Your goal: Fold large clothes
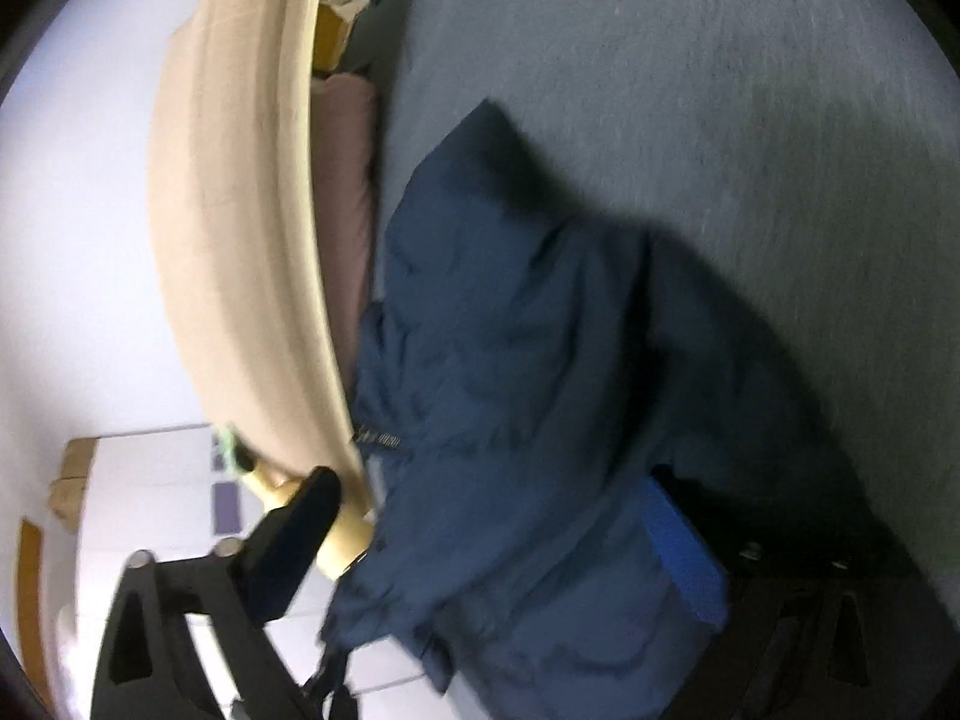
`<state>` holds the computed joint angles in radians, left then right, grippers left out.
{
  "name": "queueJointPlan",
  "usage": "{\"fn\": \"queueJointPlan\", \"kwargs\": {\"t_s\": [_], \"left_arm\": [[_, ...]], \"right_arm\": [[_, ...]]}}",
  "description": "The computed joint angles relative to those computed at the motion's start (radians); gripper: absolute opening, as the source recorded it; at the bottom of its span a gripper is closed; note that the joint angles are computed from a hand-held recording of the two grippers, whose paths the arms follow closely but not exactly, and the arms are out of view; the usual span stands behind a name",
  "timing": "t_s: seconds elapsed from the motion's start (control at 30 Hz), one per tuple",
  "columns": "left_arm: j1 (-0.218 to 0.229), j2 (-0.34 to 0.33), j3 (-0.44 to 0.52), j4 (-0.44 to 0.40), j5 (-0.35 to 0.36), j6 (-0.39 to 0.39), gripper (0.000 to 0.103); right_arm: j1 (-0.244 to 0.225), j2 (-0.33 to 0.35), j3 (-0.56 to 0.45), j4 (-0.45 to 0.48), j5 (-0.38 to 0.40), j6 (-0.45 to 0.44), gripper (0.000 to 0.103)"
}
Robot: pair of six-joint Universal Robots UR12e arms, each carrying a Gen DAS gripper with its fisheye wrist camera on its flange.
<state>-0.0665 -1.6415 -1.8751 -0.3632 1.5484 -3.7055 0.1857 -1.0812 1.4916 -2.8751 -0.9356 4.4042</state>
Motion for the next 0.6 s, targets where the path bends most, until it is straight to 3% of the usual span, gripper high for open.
{"fn": "queueJointPlan", "kwargs": {"t_s": [0.03,0.07,0.1,0.17,0.23,0.27,0.37,0.43,0.6], "left_arm": [[0.0,0.002,-0.004,0.012,0.011,0.007,0.009],[-0.001,0.004,-0.007,0.018,0.02,0.01,0.009],[0.0,0.003,-0.014,0.028,0.031,0.013,0.009],[0.009,-0.004,-0.024,0.023,0.011,-0.004,0.009],[0.008,-0.025,-0.026,-0.043,0.031,-0.019,0.009],[0.005,-0.033,-0.026,-0.078,0.041,-0.03,0.009],[0.011,-0.054,-0.041,-0.14,0.036,-0.054,0.009],[0.008,-0.063,-0.051,-0.134,0.042,-0.053,0.009],[0.002,-0.073,-0.033,-0.163,0.056,-0.041,0.009]], "right_arm": [[0.001,0.002,-0.017,0.031,-0.014,-0.043,0.057],[0.002,-0.001,-0.028,0.066,-0.035,-0.083,0.019],[0.005,-0.006,-0.037,0.096,-0.063,-0.128,0.012],[0.013,-0.016,-0.04,0.15,-0.119,-0.216,0.012],[0.019,-0.018,-0.038,0.225,-0.145,-0.28,0.012],[0.017,-0.016,-0.035,0.239,-0.133,-0.283,0.013],[0.001,-0.013,-0.001,0.168,-0.065,-0.249,0.017],[-0.004,-0.017,-0.013,0.214,-0.056,-0.299,0.022],[-0.02,-0.019,-0.014,0.256,-0.033,-0.352,0.019]]}}
